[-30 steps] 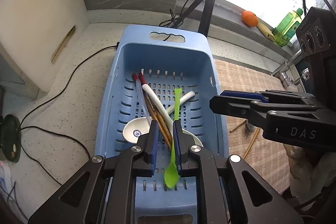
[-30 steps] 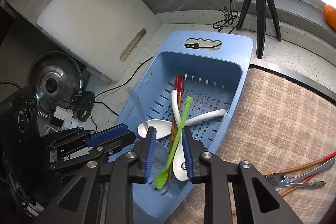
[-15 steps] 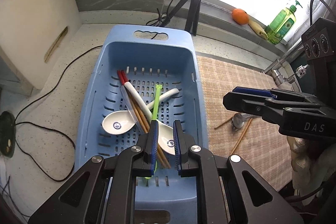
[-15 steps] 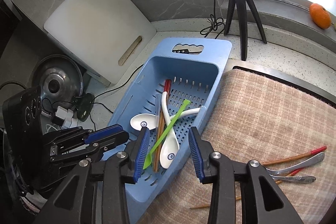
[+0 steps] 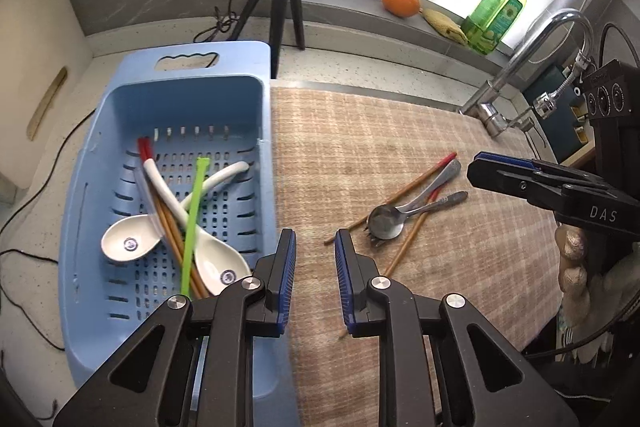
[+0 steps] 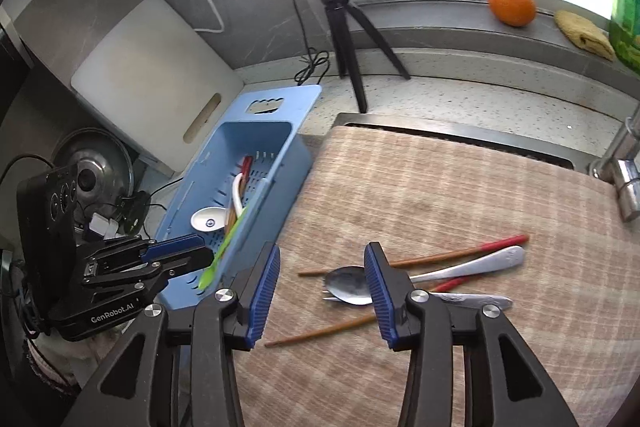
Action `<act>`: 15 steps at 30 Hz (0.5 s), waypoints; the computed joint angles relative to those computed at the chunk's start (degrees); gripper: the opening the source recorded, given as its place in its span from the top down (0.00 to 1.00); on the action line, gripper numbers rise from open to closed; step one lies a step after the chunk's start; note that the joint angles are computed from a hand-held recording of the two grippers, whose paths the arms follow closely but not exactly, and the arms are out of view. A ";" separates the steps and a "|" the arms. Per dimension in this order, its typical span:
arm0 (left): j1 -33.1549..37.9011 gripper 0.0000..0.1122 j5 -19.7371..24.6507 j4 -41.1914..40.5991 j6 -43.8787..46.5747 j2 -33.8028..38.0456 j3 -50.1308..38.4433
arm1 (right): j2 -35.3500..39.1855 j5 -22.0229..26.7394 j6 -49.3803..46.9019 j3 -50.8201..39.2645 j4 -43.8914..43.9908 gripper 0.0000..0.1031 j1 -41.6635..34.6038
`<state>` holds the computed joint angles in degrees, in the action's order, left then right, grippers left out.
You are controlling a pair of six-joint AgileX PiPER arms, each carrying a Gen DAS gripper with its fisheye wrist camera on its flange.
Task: Organize utensils
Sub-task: 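Withdraw both tools from the drainer back over the mat, then move both tools toward the remaining steel fork, spoons and chopsticks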
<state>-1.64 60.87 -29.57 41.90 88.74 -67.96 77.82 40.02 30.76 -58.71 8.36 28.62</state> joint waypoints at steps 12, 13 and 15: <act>-12.93 0.68 -1.49 5.27 -5.06 6.73 -3.90 | -11.26 6.35 -13.69 12.66 9.88 0.57 -15.64; -13.77 0.68 -1.93 6.18 -6.36 7.60 -4.57 | -11.79 6.70 -14.24 13.30 10.38 0.57 -16.45; -14.55 0.68 -1.17 6.21 -7.50 10.00 -6.63 | -12.76 7.15 -15.50 14.60 11.59 0.57 -17.99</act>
